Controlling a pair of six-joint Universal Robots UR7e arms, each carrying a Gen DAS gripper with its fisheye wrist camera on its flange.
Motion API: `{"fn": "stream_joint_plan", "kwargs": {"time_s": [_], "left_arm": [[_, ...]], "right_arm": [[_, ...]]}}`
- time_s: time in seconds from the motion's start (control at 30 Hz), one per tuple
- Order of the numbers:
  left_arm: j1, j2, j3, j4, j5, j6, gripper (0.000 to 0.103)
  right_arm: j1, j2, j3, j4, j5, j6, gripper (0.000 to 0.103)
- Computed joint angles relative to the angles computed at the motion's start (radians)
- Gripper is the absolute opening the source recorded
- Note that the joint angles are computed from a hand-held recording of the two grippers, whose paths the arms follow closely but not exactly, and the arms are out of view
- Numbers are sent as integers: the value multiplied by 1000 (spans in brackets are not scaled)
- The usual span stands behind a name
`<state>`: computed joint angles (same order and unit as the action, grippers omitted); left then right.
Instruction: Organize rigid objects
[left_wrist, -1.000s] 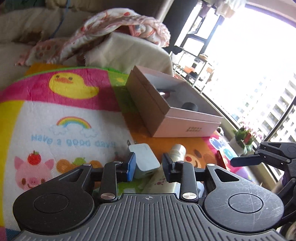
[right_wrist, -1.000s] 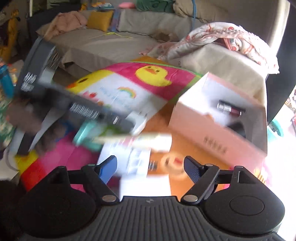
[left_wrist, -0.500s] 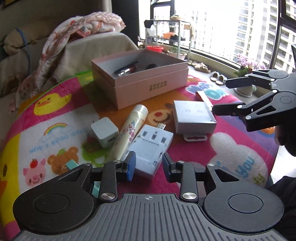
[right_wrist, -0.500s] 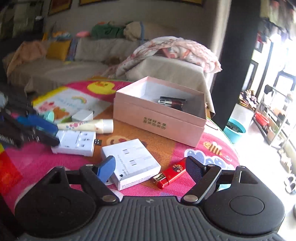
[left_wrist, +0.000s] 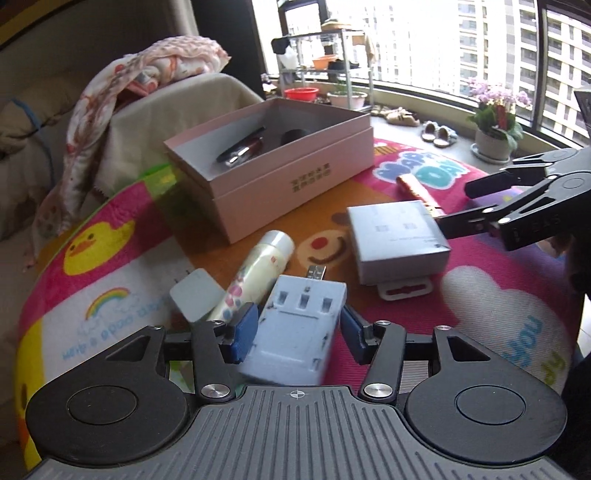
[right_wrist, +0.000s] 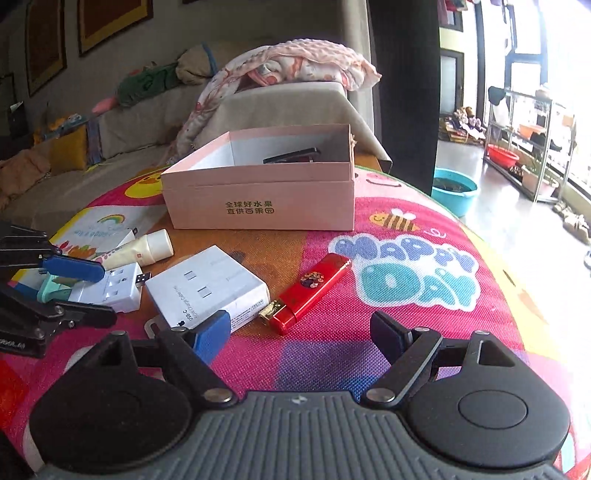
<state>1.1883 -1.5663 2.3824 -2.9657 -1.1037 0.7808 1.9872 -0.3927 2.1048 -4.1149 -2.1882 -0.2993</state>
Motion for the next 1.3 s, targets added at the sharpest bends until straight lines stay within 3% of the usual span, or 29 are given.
{"fn": "stream_joint_plan", "kwargs": {"time_s": [0.23,0.4,0.67,0.87,1.0,1.3], "left_arm": [[48,-6,-72,122,-82,-75,60],[51,34,-81,111,-39,-97,63],[37,11,-46,121,-79,-154,57],[-12,-7,58,-12,-29,-206,59],[8,-1,84,-95,-63,-214,60],[11,14,110,-187,-71,-199,58]], "right_arm": [[-10,4,6,-8,18,19,84],[-12,0,9,-4,21,25,85],[-9,0,2,12,13,26,86],[-24,-18,15,36,52,36,92],[-47,-56,31,111,109,42,103],[3,-43,-14,215,-7,-36,103]]}}
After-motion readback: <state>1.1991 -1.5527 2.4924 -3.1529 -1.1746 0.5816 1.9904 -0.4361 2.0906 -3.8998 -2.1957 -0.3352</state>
